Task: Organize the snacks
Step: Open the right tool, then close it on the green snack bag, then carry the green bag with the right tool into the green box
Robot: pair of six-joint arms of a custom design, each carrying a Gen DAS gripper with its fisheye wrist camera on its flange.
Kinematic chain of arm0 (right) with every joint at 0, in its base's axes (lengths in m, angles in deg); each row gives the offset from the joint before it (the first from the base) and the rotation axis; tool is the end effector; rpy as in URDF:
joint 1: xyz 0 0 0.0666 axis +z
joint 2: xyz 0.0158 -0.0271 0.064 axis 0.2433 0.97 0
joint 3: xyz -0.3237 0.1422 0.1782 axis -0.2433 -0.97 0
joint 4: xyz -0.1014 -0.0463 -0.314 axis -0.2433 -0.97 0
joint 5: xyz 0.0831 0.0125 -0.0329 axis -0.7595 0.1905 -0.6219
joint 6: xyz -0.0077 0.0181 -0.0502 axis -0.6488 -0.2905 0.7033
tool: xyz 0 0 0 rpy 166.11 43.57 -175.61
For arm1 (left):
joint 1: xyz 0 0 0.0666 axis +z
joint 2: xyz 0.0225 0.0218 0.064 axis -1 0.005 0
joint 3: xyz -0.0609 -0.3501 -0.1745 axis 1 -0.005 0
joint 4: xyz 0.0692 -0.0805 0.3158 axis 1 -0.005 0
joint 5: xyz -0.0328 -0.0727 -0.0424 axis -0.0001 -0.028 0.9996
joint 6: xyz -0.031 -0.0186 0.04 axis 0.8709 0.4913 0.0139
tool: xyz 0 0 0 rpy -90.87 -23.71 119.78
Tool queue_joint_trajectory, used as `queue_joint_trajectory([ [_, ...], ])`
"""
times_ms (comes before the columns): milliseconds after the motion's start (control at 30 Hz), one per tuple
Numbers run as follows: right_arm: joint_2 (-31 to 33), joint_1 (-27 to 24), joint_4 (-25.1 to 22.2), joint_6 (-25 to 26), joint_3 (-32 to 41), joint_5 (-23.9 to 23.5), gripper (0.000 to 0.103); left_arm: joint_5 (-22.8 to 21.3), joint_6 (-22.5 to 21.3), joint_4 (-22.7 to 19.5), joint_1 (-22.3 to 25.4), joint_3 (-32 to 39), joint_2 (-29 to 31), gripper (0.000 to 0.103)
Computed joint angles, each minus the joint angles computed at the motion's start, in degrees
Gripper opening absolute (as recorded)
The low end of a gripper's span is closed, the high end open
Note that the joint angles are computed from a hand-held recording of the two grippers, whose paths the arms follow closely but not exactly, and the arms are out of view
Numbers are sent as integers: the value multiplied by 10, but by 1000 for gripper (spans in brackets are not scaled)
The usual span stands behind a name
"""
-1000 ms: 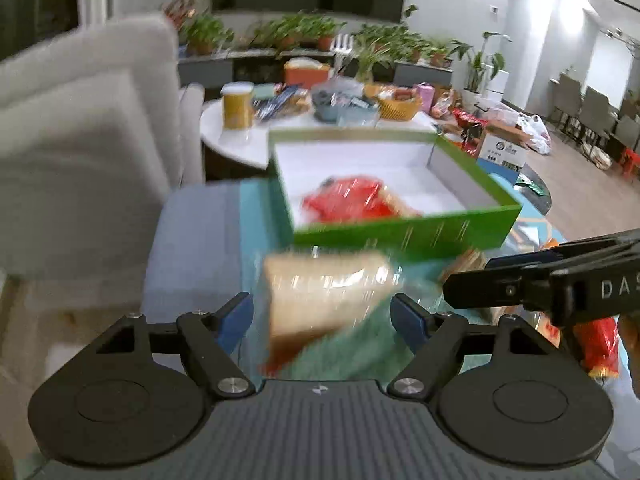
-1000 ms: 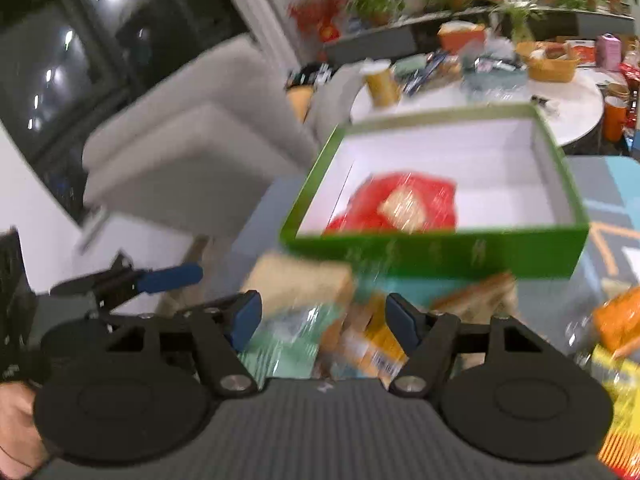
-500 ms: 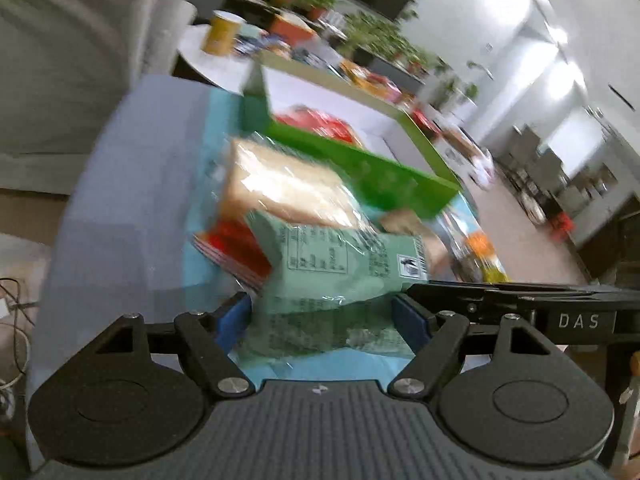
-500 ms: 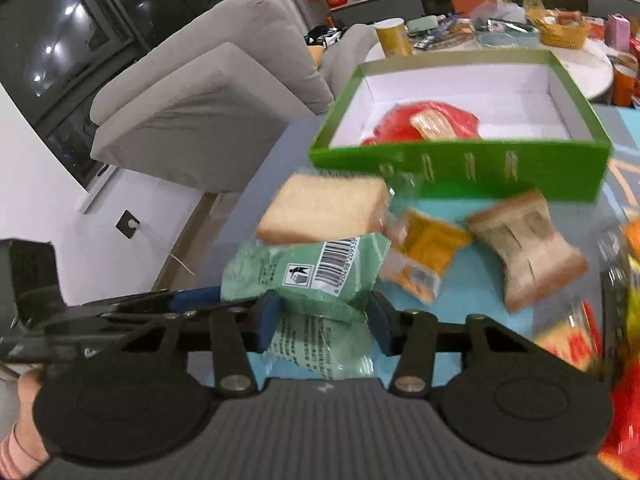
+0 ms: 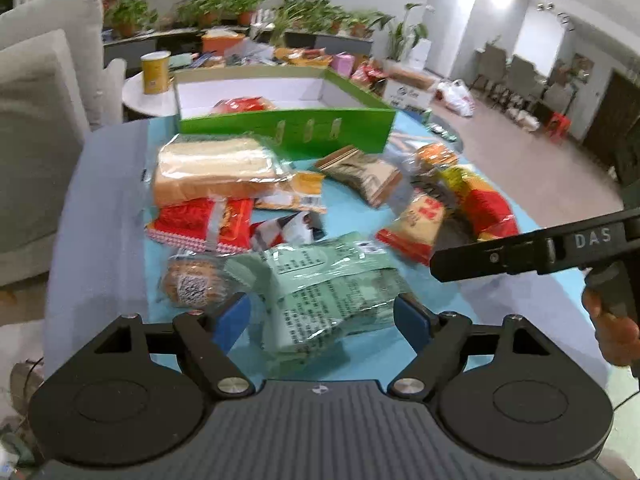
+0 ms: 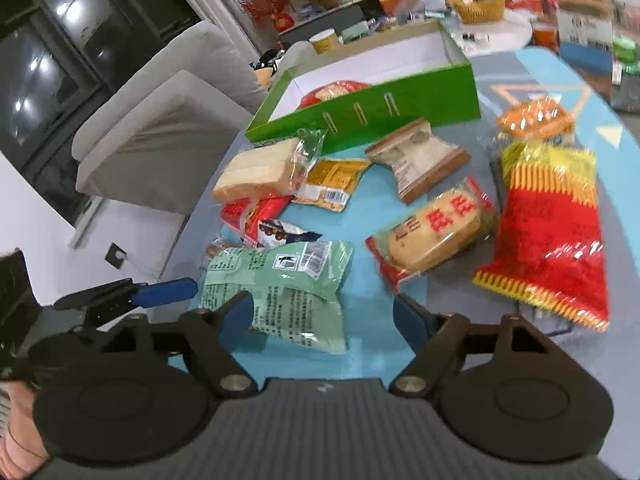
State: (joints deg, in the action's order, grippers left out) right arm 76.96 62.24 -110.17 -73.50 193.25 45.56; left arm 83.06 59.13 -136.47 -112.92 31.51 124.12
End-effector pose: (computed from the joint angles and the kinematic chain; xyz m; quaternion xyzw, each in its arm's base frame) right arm 0.3509 0.3734 0.4946 0.1476 0.9022 0.2070 0.3484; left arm 0.4220 -0.1963 0.5054 0.3188 0.8591 -0.2279 0.3291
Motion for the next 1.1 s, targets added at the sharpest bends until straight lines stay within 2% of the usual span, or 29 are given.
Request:
queue_joint_trajectory([
  [167, 3, -10, 53, -17, -26, -23, 57, -6, 5, -2, -7, -1, 9, 77],
  [300, 15, -15, 53, -14, -23, -28, 58, -29, -6, 6, -16, -10, 8, 77],
  [467, 23, -26, 71, -19, -26, -75, 58, -32, 3, 20, -18, -16, 8, 76],
  [567, 30, -25, 68, -12, -16, -71, 58, -26, 7, 29, -19, -21, 8, 64],
  [667, 36, -19, 52, 6, 1, -54, 54, -33, 13, 39, -21, -30, -1, 60],
  [733, 35, -10, 40, 23, 9, -32, 47, -39, 8, 56, -24, -45, -15, 59],
  [800, 29, -2, 37, 37, 13, -12, 45, -37, 7, 64, -23, -49, -26, 59],
  [1100, 19, 20, 19, 78, 62, 68, 45, -42, 14, 90, -32, -18, -47, 59],
])
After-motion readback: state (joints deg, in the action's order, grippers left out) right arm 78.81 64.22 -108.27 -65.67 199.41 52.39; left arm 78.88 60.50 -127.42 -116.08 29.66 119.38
